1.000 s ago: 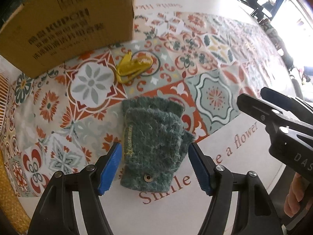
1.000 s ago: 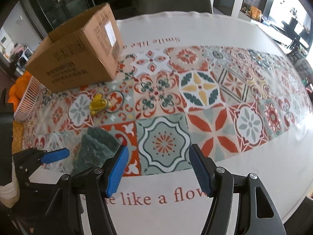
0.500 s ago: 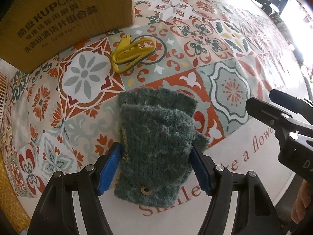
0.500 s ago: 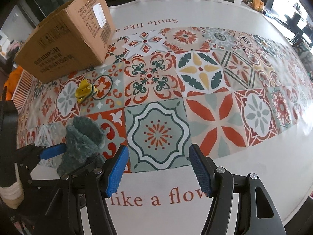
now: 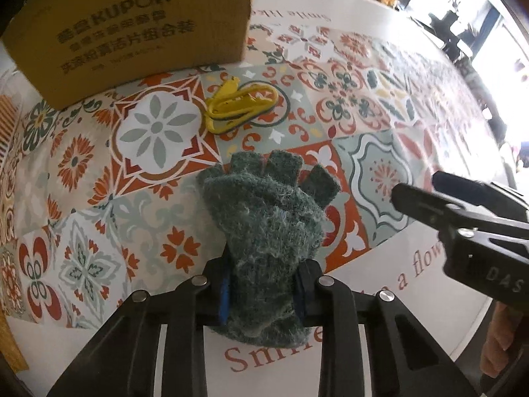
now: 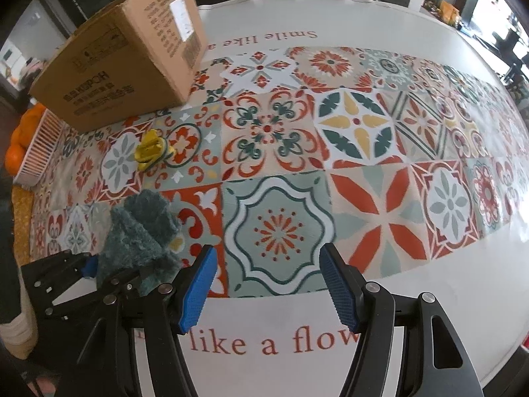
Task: Organize soft objects
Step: 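Grasp the yellow lanyard with the right tool while the left tool holds the glove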
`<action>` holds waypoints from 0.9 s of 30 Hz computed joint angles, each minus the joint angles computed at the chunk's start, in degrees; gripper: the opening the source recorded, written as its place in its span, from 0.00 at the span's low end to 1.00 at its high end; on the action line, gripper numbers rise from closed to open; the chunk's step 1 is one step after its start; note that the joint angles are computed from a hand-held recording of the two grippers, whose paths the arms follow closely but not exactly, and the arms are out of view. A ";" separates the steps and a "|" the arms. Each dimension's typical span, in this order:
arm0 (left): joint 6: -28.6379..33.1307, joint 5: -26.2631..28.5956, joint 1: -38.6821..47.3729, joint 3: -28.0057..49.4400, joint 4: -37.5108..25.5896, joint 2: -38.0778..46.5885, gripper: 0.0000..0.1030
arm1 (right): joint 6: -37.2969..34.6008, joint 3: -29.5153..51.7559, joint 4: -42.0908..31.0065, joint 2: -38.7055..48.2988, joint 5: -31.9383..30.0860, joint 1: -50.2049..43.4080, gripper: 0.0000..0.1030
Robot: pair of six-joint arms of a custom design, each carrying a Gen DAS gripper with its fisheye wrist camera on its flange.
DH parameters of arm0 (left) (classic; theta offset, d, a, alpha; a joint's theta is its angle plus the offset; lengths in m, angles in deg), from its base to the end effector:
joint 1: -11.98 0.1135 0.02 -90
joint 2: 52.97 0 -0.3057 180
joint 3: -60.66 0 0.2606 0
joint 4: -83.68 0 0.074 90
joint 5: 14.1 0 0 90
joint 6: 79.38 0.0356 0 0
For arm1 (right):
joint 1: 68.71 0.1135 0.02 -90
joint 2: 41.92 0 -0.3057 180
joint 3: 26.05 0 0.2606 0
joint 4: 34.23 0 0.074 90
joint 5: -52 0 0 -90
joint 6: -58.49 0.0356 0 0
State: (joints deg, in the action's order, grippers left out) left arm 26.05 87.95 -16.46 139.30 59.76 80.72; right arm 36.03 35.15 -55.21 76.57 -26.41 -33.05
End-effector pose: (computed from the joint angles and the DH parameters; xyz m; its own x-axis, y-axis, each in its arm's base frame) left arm 0.3493 -0.1976 0.0141 -0.6987 0.6743 -0.2389 0.7124 0.6862 -0.1466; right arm 0.2713 0.1859 0.0563 -0.8010 0.5395 -0.2595 0.5297 0.8407 0.1127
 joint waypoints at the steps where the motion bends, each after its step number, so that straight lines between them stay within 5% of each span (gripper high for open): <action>1: -0.23 0.29 0.34 -0.15 0.01 -0.38 0.27 | -0.44 0.22 0.10 0.03 -0.04 -0.03 0.64; 13: -3.98 -0.05 5.70 -3.10 -0.32 -8.52 0.28 | -9.13 6.75 0.87 2.70 -0.72 -0.51 0.63; 27: -9.29 -4.53 8.27 4.21 -0.51 -4.62 0.28 | -20.36 17.39 5.27 11.31 -4.11 -3.35 0.63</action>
State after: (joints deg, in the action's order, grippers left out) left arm 16.76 83.42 -8.18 143.51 59.26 76.10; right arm 15.67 52.54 -49.93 87.88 -30.52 -36.41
